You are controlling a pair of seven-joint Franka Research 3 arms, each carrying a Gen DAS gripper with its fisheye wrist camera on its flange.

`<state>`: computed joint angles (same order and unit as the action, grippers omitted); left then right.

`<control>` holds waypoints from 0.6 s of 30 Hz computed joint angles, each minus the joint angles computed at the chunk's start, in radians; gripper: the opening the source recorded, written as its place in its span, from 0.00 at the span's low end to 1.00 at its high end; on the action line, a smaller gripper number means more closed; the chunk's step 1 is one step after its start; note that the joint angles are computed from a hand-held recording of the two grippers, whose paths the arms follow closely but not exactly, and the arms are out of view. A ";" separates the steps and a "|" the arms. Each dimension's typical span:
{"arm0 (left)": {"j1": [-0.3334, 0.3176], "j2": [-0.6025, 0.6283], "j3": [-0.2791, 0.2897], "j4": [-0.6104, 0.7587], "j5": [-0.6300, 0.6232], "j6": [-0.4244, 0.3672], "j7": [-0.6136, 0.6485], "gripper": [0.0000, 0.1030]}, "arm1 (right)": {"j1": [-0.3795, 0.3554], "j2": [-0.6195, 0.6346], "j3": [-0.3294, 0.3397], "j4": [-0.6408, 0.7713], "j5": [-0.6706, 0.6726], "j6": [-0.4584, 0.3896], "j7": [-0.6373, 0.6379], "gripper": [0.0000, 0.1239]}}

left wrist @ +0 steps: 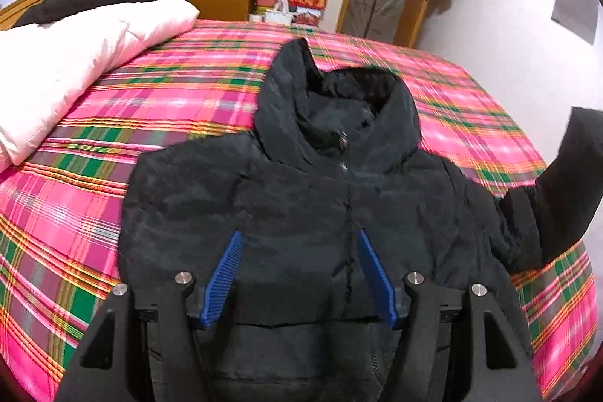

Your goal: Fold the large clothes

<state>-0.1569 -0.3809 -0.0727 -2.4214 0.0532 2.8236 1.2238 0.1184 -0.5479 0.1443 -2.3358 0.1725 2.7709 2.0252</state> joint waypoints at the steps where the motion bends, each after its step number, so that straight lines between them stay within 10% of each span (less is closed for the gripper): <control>1: 0.006 -0.007 0.003 -0.002 -0.001 0.002 -0.004 0.63 | 0.021 0.040 0.007 0.027 0.007 0.001 -0.008 0.07; 18: 0.031 -0.054 0.075 -0.023 -0.063 0.040 -0.019 0.63 | 0.302 0.525 0.009 0.254 0.192 -0.059 -0.202 0.17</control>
<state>-0.1260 -0.4344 0.0021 -2.4441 -0.0098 2.8636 1.2045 0.4202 -0.0234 0.1535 -2.0818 0.3648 2.7118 1.8230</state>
